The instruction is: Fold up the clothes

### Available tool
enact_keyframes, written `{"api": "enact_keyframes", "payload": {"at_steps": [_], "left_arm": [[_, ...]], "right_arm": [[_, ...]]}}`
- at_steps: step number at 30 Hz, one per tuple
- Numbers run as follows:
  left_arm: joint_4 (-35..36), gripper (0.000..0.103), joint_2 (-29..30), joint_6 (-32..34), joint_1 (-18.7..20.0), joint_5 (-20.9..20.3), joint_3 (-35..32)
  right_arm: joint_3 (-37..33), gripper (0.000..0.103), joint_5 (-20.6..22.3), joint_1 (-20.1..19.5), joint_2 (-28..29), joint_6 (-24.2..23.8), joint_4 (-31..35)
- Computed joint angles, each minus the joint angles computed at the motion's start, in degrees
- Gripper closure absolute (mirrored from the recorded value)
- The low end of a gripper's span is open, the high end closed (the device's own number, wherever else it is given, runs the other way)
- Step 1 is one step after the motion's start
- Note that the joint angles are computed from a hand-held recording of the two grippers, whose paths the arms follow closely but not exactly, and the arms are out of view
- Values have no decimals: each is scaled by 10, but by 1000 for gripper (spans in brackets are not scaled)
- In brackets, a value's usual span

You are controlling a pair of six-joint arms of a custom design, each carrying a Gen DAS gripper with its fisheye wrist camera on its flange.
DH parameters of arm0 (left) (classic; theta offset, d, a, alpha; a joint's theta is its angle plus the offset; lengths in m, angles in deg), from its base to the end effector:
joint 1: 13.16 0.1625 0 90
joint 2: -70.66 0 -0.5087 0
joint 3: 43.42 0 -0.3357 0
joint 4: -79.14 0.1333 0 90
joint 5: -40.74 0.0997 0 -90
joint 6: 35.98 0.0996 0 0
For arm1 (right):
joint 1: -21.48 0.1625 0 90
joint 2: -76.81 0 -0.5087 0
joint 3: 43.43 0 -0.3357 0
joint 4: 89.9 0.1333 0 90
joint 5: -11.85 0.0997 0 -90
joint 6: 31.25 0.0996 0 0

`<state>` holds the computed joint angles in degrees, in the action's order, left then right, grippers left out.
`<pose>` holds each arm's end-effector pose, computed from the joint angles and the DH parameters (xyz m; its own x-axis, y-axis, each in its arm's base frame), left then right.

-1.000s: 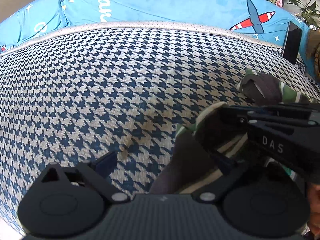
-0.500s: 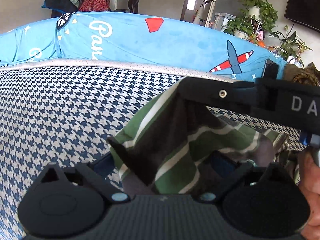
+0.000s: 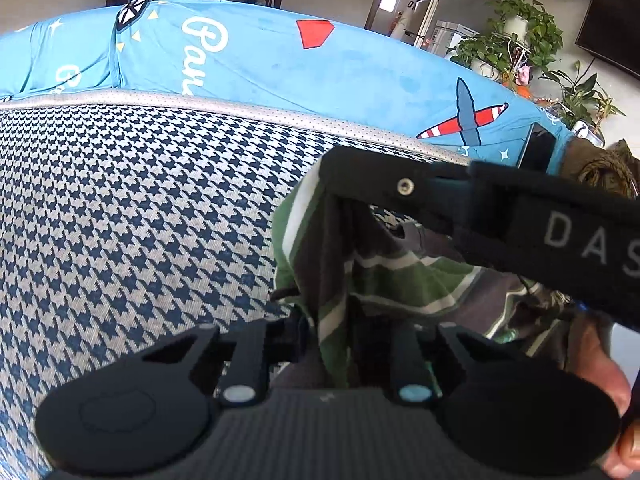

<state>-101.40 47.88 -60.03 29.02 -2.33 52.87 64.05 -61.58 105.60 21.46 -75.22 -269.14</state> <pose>-0.3652 -0.6090 0.0017 -0.8523 0.0693 -0.5185 0.3956 0.7340 -0.5521 0.0961 -0.6456 0.3000 -0.7556 -0.6033 0.2552 -0.6154 0.5203 -0.5921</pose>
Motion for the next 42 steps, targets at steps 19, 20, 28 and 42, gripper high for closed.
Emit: {"api": "enact_keyframes", "payload": {"at_steps": [19,20,28,42], "left_arm": [[89,91,-14,-58,0,80,14],[93,91,-14,-63,1,78,14],[179,90,-23,-136,17,46,6],[219,85,-15,-135,24,43,-8]], "right_arm": [[-62,76,-218,-1,28,71,-117],[-68,72,-230,-2,31,70,-106],[-83,46,-290,1,59,-25,-118],[-97,73,-333,8,89,-59,-90]]}}
